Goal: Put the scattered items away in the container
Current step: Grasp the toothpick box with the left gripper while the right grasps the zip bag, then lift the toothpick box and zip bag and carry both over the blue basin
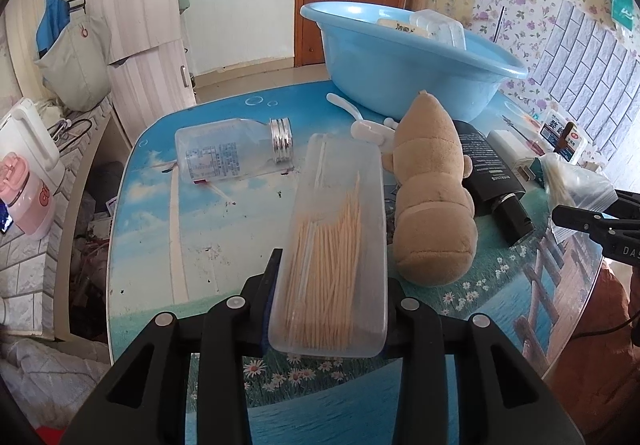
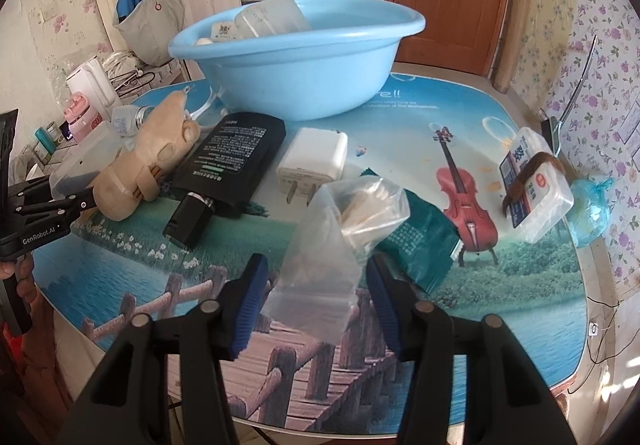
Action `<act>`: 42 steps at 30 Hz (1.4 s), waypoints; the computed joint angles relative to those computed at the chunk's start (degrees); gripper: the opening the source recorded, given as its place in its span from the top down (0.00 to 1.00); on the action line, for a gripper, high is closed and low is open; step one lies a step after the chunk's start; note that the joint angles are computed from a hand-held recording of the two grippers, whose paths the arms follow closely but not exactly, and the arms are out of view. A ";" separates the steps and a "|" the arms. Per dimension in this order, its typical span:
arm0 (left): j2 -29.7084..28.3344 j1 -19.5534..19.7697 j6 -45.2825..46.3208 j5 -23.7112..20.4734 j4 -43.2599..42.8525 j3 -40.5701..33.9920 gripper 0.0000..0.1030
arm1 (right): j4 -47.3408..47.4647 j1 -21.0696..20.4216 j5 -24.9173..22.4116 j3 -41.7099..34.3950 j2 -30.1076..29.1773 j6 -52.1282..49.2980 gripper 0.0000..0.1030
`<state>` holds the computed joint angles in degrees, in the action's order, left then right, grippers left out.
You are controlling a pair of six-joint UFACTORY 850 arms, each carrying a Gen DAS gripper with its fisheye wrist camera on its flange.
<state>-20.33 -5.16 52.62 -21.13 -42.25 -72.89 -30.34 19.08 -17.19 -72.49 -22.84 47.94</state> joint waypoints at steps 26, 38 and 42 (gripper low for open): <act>0.25 -0.94 -3.50 2.45 3.26 0.74 0.34 | 4.94 -0.46 2.84 0.91 0.53 -3.99 0.69; 0.90 -0.31 -0.97 1.55 0.66 1.16 0.70 | 0.85 -0.22 3.78 1.38 1.22 -0.50 0.69; 1.72 0.00 0.87 1.97 -1.58 1.46 0.70 | -1.39 -0.25 4.82 2.01 1.89 1.88 0.70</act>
<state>-18.61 -5.16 53.49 -19.16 -43.82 -71.43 -31.74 18.83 -12.38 -70.48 -20.95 49.82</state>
